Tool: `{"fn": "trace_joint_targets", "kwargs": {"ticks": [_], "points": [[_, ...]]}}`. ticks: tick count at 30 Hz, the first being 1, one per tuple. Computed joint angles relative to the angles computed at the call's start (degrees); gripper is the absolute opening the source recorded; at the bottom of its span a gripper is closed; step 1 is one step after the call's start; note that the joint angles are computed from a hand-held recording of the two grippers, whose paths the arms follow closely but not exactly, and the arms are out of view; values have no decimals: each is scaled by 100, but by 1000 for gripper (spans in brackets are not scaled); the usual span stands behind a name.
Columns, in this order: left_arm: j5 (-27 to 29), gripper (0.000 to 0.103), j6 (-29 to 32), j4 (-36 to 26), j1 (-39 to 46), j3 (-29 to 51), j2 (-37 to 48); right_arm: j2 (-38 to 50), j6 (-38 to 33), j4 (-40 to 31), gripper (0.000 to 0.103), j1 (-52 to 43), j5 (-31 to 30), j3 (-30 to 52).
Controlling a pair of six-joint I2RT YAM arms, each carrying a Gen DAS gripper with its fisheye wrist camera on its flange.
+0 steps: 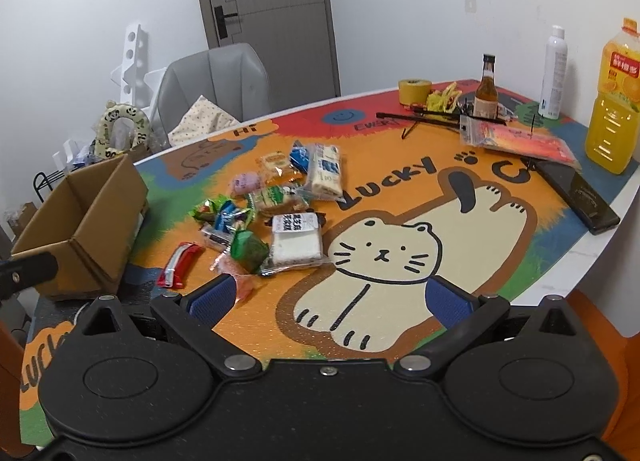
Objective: Organize snacks
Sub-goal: 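Grasp the red-wrapped bar with the left tool while the right tool grasps the white bread pack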
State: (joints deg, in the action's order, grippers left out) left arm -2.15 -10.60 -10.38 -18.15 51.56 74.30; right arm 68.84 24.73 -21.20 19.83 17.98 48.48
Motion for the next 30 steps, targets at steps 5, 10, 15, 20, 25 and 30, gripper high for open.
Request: {"fn": "trace_joint_targets", "kwargs": {"ticks": [5, 10, 15, 20, 25, 30], "points": [[150, 103, 8, 165, -17, 179, 471, 210, -192, 271, 103, -231, -230, -79], [275, 102, 66, 357, -66, 291, 871, 461, -314, 561, 103, -453, -531, -126], [388, 101, 62, 524, -54, 452, 1324, 736, -441, 871, 103, -593, -732, -184], [417, 98, 95, 678, -67, 636, 1726, 978, -477, 1134, 103, -808, -1056, -215], [449, 91, 95, 699, -74, 946, 2193, 1309, -513, 1346, 97, -993, -1425, -152], [496, 80, 120, 591, -66, 1317, 2662, 1671, -491, 1477, 89, -1119, -1748, -15]]}}
